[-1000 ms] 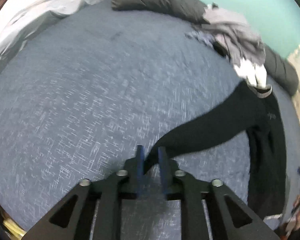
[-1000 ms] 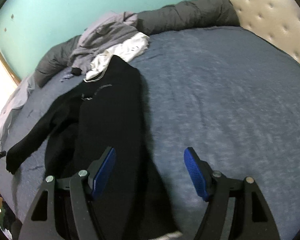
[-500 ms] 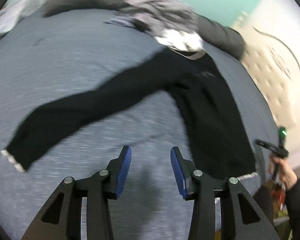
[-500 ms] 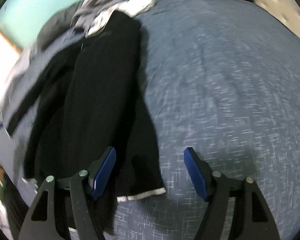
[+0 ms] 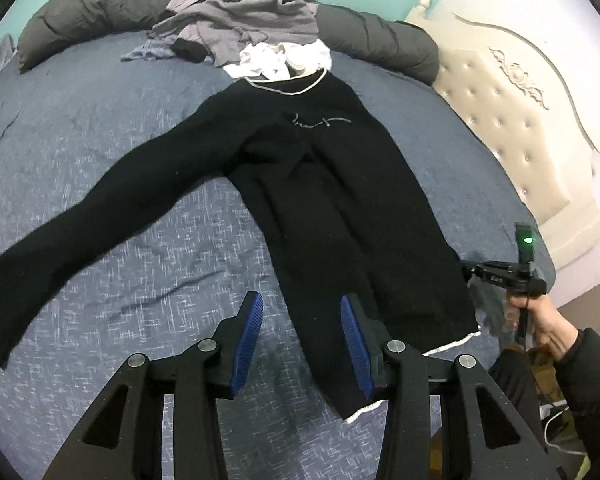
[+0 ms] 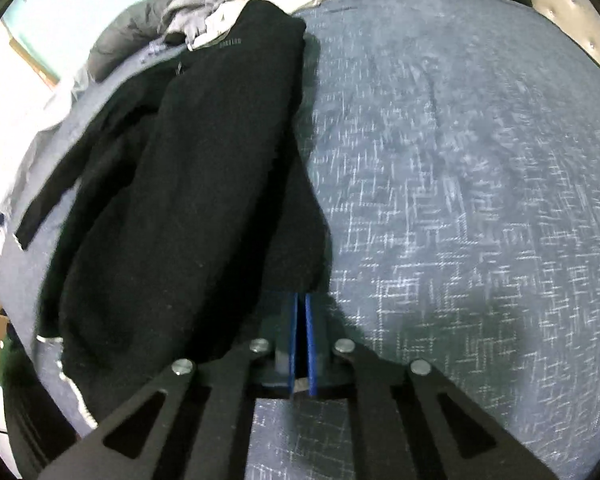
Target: Fold clothes
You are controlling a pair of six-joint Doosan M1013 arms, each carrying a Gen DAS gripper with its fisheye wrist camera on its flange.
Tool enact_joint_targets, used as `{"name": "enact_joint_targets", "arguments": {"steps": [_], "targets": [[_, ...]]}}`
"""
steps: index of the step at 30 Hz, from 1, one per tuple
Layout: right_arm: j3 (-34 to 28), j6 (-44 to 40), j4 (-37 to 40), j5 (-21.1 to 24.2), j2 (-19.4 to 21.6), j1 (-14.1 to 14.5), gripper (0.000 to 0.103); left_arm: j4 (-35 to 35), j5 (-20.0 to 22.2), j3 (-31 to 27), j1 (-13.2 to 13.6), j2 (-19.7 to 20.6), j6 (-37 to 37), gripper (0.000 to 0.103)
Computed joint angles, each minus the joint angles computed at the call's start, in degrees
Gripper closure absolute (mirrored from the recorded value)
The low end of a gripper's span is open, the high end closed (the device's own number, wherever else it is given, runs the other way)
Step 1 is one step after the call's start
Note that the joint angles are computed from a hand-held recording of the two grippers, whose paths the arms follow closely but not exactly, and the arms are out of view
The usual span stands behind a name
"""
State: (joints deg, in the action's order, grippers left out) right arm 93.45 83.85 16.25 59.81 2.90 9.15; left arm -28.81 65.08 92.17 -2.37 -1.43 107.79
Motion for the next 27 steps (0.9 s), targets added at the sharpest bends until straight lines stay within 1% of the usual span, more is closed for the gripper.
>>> {"name": "enact_joint_targets", "arguments": {"steps": [3,5,8,14,21,23,26,27], "targets": [[-0.3,0.0,-1.0,-2.1,-1.3,-0.8,0.100,0.4,-0.2,0.4,0.0,0.1,-0.6,0.058],[-0.3,1.7,-4.0,-5.5,-2.7,-1.4,0.100,1.0,0.0,0.5,0.0,0.1,-0.9,0.058],[-1.0,5.1,-8.6,-8.7,-3.9,-2.6,0.100,2.2,0.3,0.6,0.0,0.5,-1.9,0.058],[-3.4,8.3,-13.1,-10.1,-4.7,-7.2,0.100,3.9,0.2,0.9,0.3,1.1,-3.4,0.058],[-6.9,14.8,-20.9,-7.8,-2.9,-10.0,0.100,3.9,0.6,1.6,0.7,1.3,-4.7,0.058],[-7.8,17.5,-22.1,-6.2,-2.2,-10.6,0.100,4.2,0.8,1.6,0.7,1.2,-4.8,0.058],[-8.5,18.7,-24.7,-2.6,-0.9,-10.0,0.100,3.9,1.1,1.5,0.9,1.3,-4.7,0.058],[-8.2,18.1,-24.3,-2.7,-0.9,-10.0,0.099,3.9,1.1,1.5,1.0,1.4,-4.8,0.058]]}}
